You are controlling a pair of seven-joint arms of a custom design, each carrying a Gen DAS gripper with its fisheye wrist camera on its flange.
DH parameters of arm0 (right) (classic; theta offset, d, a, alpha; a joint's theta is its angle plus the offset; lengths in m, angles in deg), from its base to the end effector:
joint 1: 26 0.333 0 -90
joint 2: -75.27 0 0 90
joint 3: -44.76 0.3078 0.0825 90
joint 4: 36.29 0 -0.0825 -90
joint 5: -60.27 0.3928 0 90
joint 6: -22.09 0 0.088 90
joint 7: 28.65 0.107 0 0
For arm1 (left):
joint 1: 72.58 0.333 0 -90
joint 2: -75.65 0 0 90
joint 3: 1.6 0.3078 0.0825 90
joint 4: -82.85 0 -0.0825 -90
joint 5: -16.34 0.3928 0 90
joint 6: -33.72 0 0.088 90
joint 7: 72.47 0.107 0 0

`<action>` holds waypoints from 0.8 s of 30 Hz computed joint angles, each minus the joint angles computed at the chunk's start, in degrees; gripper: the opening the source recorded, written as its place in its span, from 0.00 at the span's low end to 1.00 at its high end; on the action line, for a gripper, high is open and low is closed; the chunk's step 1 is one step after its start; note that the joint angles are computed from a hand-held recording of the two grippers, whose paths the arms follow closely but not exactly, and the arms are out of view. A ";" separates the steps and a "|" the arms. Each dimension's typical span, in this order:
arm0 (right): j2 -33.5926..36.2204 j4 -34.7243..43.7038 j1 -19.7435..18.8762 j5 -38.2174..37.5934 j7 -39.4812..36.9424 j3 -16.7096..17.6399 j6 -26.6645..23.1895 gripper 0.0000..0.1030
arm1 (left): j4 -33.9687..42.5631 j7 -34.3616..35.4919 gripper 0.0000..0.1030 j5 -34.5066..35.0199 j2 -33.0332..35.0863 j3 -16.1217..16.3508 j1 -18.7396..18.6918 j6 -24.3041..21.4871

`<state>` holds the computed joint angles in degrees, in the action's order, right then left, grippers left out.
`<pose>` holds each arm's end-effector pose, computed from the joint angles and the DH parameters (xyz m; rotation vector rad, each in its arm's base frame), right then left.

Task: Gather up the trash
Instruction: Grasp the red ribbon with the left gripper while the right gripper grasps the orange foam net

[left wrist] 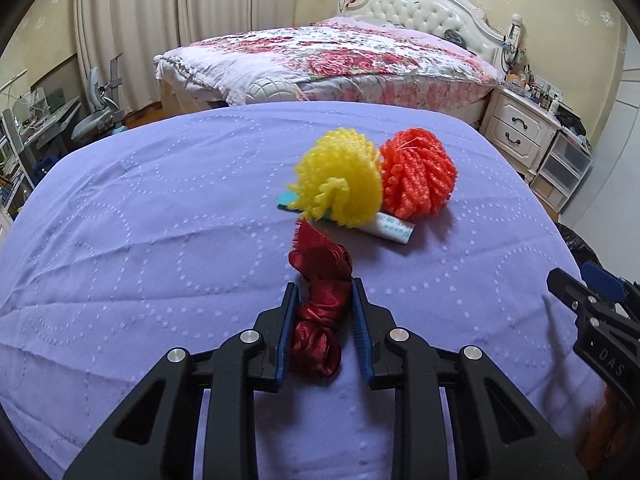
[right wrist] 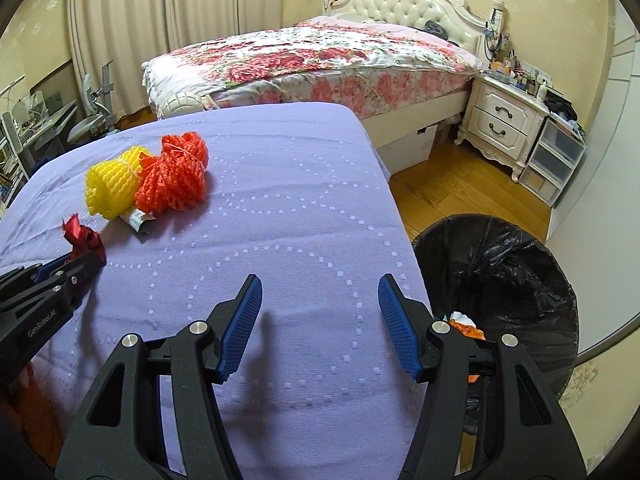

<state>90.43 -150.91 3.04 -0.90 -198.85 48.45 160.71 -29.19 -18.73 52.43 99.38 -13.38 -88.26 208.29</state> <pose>0.5243 0.3305 0.3305 -1.4507 2.1714 -0.8644 0.5679 -0.3346 0.3279 -1.4673 2.2294 -0.8500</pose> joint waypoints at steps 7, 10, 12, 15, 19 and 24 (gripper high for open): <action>2.15 4.24 1.08 -0.08 -2.86 0.11 -0.71 0.57 | -1.74 -3.66 0.26 2.10 -1.69 3.96 -0.38 0.83; 3.55 6.95 1.76 -0.12 -4.85 -0.05 -1.06 0.57 | -1.81 -6.30 0.26 4.25 -2.10 6.08 -0.53 0.84; 4.36 8.39 2.19 -0.23 -5.81 -0.34 -1.07 0.57 | -1.84 -7.40 0.26 5.15 -2.25 6.66 0.10 0.65; 6.29 11.36 2.54 0.42 -7.57 -0.87 -0.78 0.57 | -1.77 -8.55 0.26 5.89 -2.31 7.07 1.46 0.43; 9.62 16.27 2.58 2.51 -10.64 -1.70 0.40 0.57 | -1.23 -10.42 0.26 7.00 -2.10 8.09 2.52 0.28; 13.77 22.19 2.83 5.43 -13.59 -3.34 1.96 0.60 | -0.37 -13.16 0.26 9.40 -1.71 9.43 2.93 -0.06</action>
<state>104.20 -128.72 5.87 4.52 -212.45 45.11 162.67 -29.55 -31.89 61.83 97.67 -3.95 -85.33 208.22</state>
